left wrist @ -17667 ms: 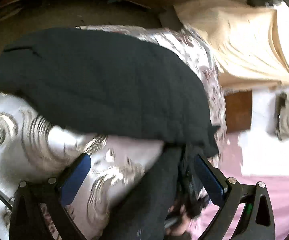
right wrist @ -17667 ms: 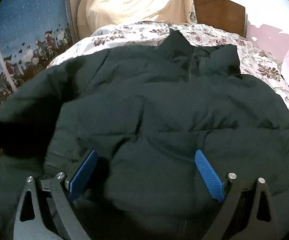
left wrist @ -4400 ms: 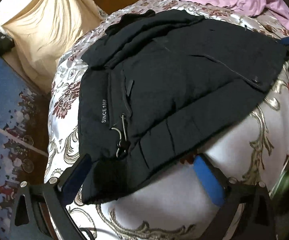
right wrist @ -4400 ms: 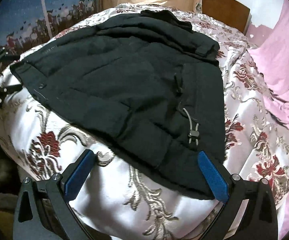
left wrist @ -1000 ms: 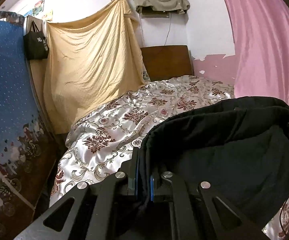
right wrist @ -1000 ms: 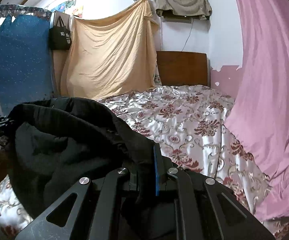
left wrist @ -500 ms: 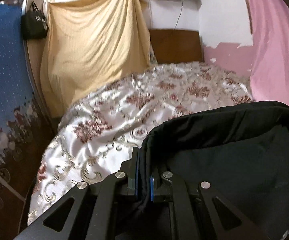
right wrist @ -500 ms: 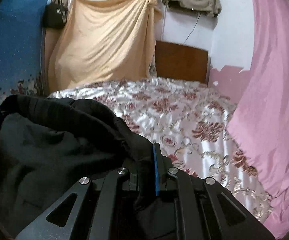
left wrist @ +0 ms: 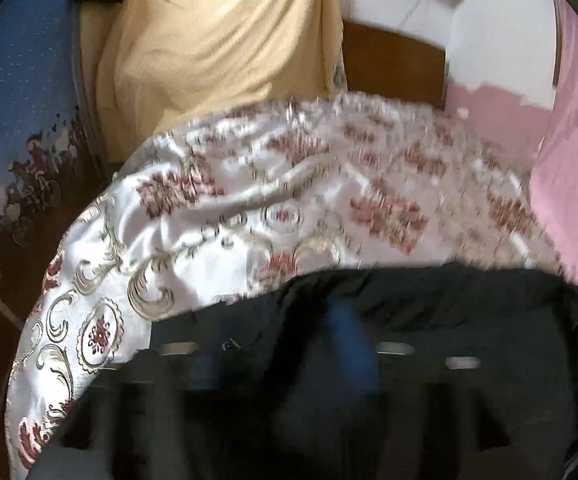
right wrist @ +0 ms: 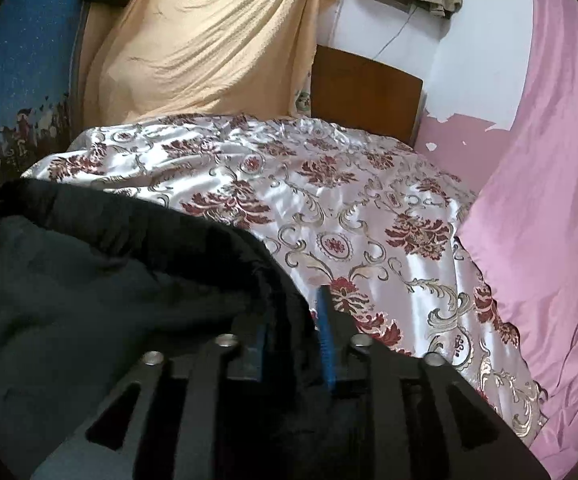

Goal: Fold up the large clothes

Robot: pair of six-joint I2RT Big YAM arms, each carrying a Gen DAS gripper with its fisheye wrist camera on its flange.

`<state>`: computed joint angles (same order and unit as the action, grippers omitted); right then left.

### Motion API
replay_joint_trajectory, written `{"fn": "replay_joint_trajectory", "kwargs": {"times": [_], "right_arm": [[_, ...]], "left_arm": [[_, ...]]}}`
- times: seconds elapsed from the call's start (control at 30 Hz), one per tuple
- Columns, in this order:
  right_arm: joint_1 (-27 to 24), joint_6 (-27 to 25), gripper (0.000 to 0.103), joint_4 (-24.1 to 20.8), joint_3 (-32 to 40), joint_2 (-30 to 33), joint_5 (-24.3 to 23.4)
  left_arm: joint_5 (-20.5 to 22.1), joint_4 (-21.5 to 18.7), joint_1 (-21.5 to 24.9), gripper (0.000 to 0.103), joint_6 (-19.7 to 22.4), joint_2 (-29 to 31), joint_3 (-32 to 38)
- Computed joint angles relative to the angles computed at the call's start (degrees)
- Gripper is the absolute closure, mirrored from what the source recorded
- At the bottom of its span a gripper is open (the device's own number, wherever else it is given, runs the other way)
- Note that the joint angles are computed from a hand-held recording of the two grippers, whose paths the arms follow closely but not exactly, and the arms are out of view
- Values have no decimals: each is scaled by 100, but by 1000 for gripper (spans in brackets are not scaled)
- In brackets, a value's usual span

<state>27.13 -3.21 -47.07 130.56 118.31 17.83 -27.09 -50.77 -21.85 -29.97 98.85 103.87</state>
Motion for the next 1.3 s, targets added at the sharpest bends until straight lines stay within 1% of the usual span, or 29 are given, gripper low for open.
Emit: {"fn": "replay_joint_trajectory", "kwargs": {"times": [0.03, 0.07, 0.1, 0.17, 0.2, 0.23, 0.27, 0.3, 0.33, 0.43, 0.5, 0.53, 0.57, 0.63, 0.7, 0.73, 0.8, 0.83, 0.9, 1.0, 1.07, 1.1, 1.17, 1.23, 1.27, 1.3], "right_arm": [[-3, 5, 52, 215, -229, -150, -39], [-10, 16, 48, 450, -486, -322, -111], [-12, 28, 46, 551, -613, -414, -148], [-9, 95, 44, 672, -940, -676, -269], [-5, 127, 40, 748, -1124, -812, -364], [8, 147, 31, 892, -1435, -1032, -543], [10, 151, 26, 993, -1653, -1181, -709], [12, 158, 17, 1095, -1869, -1320, -864], [30, 182, 12, 1221, -2162, -1502, -1060], [48, 275, 12, 1366, -2616, -1726, -1418], [60, 282, 12, 1330, -2685, -1674, -1464], [72, 248, 12, 1220, -2604, -1570, -1370], [74, 200, 12, 1149, -2539, -1483, -1297], [58, -61, 12, 1075, -2319, -1249, -1178], [7, -203, 12, 836, -1867, -898, -919], [-71, -82, 12, 586, -1511, -643, -818], [-188, 218, 12, 184, -987, -290, -791], [-286, 455, 12, -17, -755, -113, -810], [-390, 785, 11, -144, -622, 29, -906], [-527, 1097, 6, 24, -817, 42, -1217], [-545, 1121, 4, 189, -998, 5, -1255], [-549, 1104, 3, 181, -1002, 2, -1251], [-576, 1094, 2, 332, -1144, -17, -1300], [-608, 1176, 2, 483, -1289, -57, -1415], [-627, 1240, 2, 549, -1381, -86, -1488], [-655, 1294, 2, 572, -1404, -78, -1571]], "left_arm": [[-175, 287, -58, 14, 26, -150, -186], [-357, 677, -133, 12, 128, -350, -441], [-368, 815, -169, 11, 233, -435, -528], [-250, 848, -272, 11, 438, -583, -640], [-198, 882, -324, 11, 493, -657, -737], [-109, 948, -391, 11, 553, -762, -894], [-15, 1019, -432, 11, 601, -835, -1020], [106, 1117, -507, 10, 668, -944, -1219], [205, 1193, -577, 10, 717, -1022, -1389], [406, 1338, -725, 9, 892, -1093, -1719], [325, 1245, -779, 9, 999, -972, -1702], [276, 1138, -779, 9, 1069, -846, -1603], [259, 1126, -773, 9, 1131, -788, -1564], [248, 1208, -688, 8, 1362, -608, -1409], [357, 1132, -577, 5, 1431, -431, -1155], [482, 1074, -507, 4, 1457, -333, -1013], [900, 824, -325, 1, 1402, -41, -611], [1062, 786, -268, 0, 1364, 39, -527], [1385, 830, -170, 0, 1283, 156, -430], [1655, 1041, -66, 0, 1075, 114, -546], [1737, 1249, 7, 0, 887, -39, -765], [1800, 1358, 51, 0, 791, -121, -880], [1968, 1594, 218, 0, 487, -317, -1160], [2075, 1655, 357, 0, 224, -402, -1289], [2061, 1667, 431, 0, 24, -449, -1384], [2011, 1624, 465, 0, -88, -451, -1409]]}}
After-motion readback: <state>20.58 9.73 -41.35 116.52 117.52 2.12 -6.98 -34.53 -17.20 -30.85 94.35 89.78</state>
